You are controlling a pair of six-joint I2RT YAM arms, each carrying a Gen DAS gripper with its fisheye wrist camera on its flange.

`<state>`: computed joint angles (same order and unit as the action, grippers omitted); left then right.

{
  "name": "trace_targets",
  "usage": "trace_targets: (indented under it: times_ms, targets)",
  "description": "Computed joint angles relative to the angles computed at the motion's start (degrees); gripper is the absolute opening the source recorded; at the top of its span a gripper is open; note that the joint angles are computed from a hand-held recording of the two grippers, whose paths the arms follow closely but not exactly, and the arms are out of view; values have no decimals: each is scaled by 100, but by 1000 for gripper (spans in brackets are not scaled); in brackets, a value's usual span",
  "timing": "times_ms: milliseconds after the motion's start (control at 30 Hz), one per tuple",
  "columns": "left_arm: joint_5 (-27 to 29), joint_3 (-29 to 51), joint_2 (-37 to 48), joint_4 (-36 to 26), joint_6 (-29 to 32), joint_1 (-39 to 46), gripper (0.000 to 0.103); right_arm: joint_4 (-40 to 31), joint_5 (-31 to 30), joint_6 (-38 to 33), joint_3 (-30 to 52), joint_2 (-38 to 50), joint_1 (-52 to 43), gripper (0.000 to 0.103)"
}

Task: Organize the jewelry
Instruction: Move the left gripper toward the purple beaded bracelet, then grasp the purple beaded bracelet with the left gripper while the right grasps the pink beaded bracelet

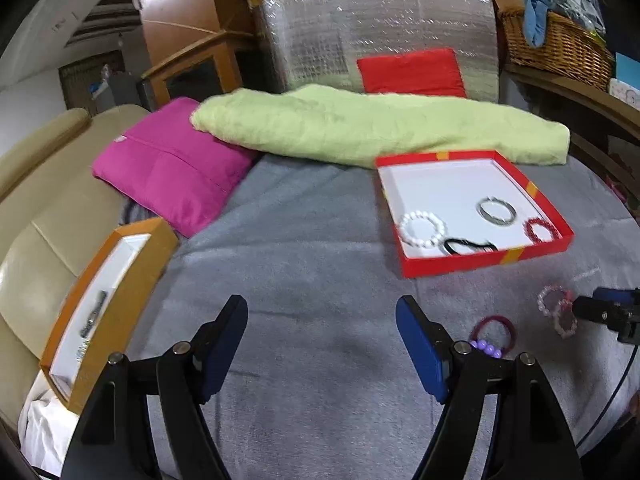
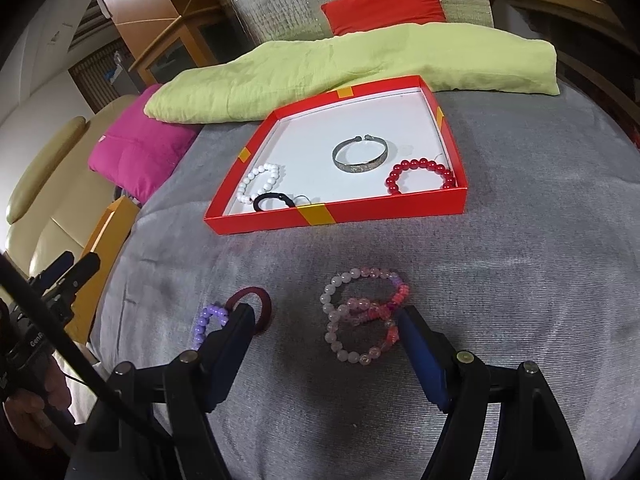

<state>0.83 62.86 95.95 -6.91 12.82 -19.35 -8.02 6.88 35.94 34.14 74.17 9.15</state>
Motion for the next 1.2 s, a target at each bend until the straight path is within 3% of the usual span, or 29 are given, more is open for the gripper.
trace_targets:
  times_ms: [400, 600, 733, 967, 1067, 1200]
  targets:
    - [966, 763, 994, -1521, 162, -310, 77, -184, -173, -241, -355, -378, -365, 76]
    - [1288, 909, 1198, -1955, 208, -473, 77, -124, -328, -410, -428, -121, -458, 48]
    - [1389, 961, 1274, -2015, 263, -533, 77, -5, -254, -487, -442, 100, -409, 36]
    - [1658, 1237, 1541, -2226, 223, -459, 77, 127, -39, -468, -401, 247, -233, 35]
    - [1779, 1249, 1575, -2240, 250, -432, 77, 146, 304, -532, -289, 450, 32, 27]
    - [1977, 1314, 1632, -2327, 243, -372, 62, 169, 449, -575, -236, 525, 217, 15]
